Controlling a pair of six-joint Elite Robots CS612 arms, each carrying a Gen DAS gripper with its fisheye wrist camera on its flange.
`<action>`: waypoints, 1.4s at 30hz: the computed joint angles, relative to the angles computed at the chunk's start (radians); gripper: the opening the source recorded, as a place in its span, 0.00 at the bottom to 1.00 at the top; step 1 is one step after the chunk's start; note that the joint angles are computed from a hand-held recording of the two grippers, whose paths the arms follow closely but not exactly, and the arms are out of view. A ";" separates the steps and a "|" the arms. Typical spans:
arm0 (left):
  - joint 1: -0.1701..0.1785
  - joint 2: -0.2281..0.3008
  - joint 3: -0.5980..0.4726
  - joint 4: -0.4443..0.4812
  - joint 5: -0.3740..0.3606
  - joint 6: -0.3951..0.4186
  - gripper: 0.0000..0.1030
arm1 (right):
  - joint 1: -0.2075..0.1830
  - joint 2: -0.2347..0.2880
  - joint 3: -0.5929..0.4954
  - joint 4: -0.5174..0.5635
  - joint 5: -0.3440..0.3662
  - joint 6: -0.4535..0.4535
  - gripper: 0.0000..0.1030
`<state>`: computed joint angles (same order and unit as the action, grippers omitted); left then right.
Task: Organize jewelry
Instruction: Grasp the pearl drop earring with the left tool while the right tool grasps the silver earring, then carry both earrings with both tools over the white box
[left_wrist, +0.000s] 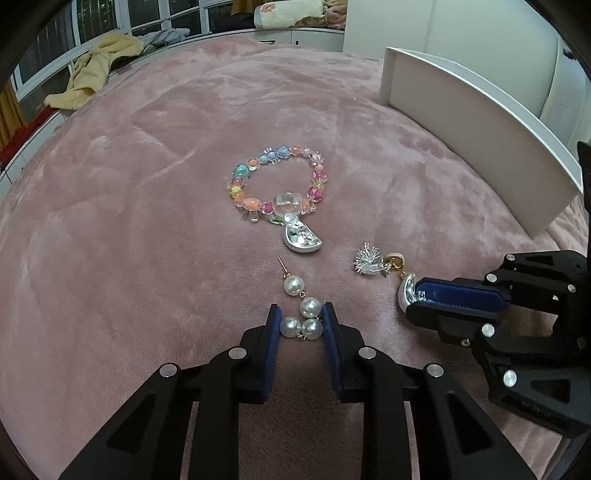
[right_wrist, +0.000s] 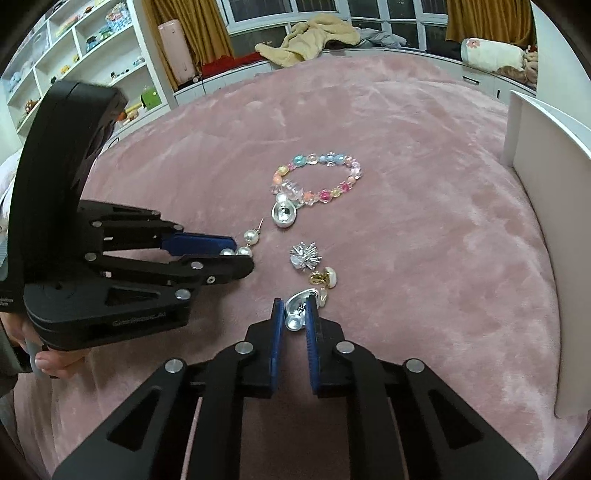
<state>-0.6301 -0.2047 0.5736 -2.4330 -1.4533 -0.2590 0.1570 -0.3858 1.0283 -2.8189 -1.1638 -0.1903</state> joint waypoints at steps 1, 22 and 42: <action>-0.002 -0.003 0.005 0.000 0.005 0.002 0.27 | -0.001 -0.001 0.003 -0.004 -0.002 0.002 0.12; -0.007 -0.123 0.199 -0.152 0.000 -0.012 0.27 | -0.026 -0.102 0.142 -0.150 0.003 0.031 0.12; -0.030 -0.141 0.129 -0.162 0.007 0.054 0.27 | -0.057 -0.216 0.242 -0.202 -0.076 -0.046 0.12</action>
